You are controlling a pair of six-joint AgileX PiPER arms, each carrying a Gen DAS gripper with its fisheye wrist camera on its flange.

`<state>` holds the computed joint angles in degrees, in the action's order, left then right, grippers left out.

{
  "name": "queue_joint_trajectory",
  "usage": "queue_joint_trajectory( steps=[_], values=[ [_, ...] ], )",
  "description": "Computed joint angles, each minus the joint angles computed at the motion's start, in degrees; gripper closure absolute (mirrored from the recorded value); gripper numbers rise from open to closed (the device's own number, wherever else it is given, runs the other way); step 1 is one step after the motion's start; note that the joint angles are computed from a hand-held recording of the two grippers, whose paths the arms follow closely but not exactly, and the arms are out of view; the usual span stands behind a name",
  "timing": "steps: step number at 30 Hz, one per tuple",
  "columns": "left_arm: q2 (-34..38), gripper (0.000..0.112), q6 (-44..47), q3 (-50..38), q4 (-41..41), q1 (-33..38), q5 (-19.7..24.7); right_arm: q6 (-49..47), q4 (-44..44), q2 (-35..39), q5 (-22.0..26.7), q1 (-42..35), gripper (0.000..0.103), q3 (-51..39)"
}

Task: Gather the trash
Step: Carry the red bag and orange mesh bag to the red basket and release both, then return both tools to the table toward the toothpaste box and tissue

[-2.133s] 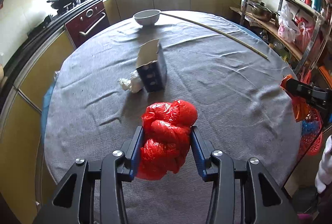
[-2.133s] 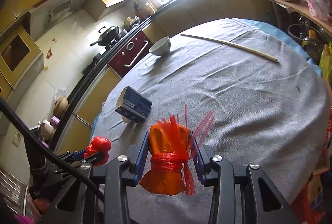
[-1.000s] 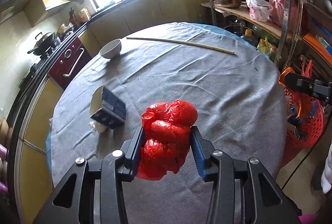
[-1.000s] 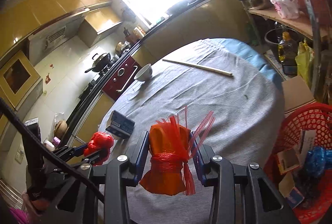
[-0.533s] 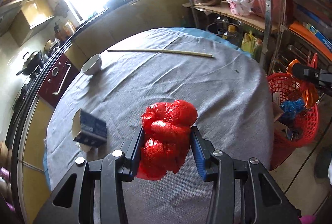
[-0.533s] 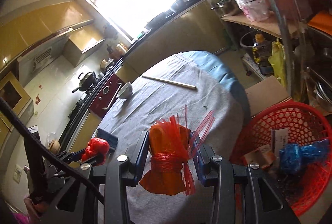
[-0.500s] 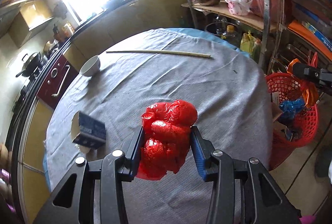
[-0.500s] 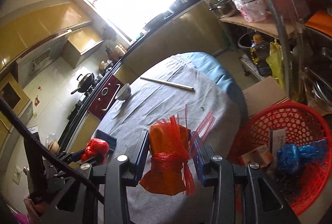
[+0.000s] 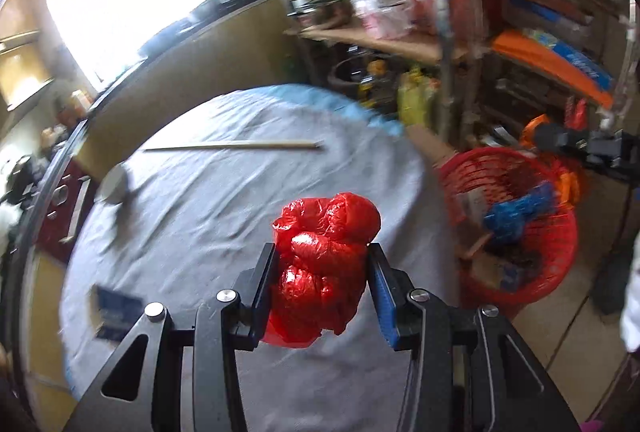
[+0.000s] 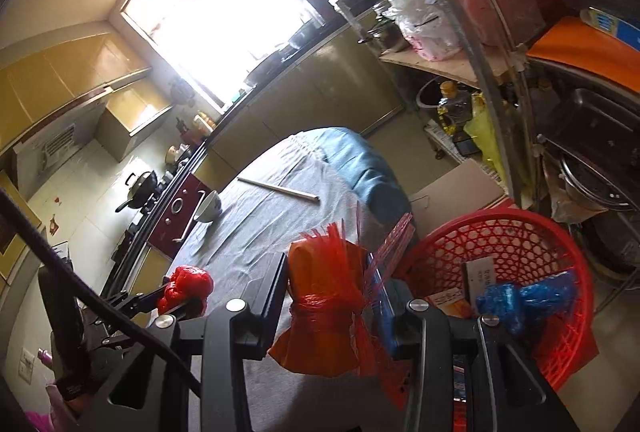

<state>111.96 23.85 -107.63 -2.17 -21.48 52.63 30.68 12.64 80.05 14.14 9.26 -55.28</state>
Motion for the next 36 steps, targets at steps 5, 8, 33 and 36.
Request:
queue_joint_trajectory(
  steps=[5,8,33,36],
  values=[
    [4.7,0.066,4.2,-7.5,-7.8,-2.2,4.5,-6.6,8.6,-2.6,-1.4,-4.3,0.061,4.8],
    [7.2,0.066,5.3,-11.4,-11.6,-3.9,7.0,-9.9,12.5,-3.6,-1.8,-6.4,0.059,7.0],
    [-6.1,0.044,3.2,7.3,-5.3,5.0,-3.8,21.5,-24.1,-5.0,3.3,3.0,0.039,-1.1],
    [-7.7,0.043,2.1,8.5,-4.3,8.3,-4.5,23.7,-27.2,-1.4,6.0,7.3,0.038,-7.0]
  ],
)
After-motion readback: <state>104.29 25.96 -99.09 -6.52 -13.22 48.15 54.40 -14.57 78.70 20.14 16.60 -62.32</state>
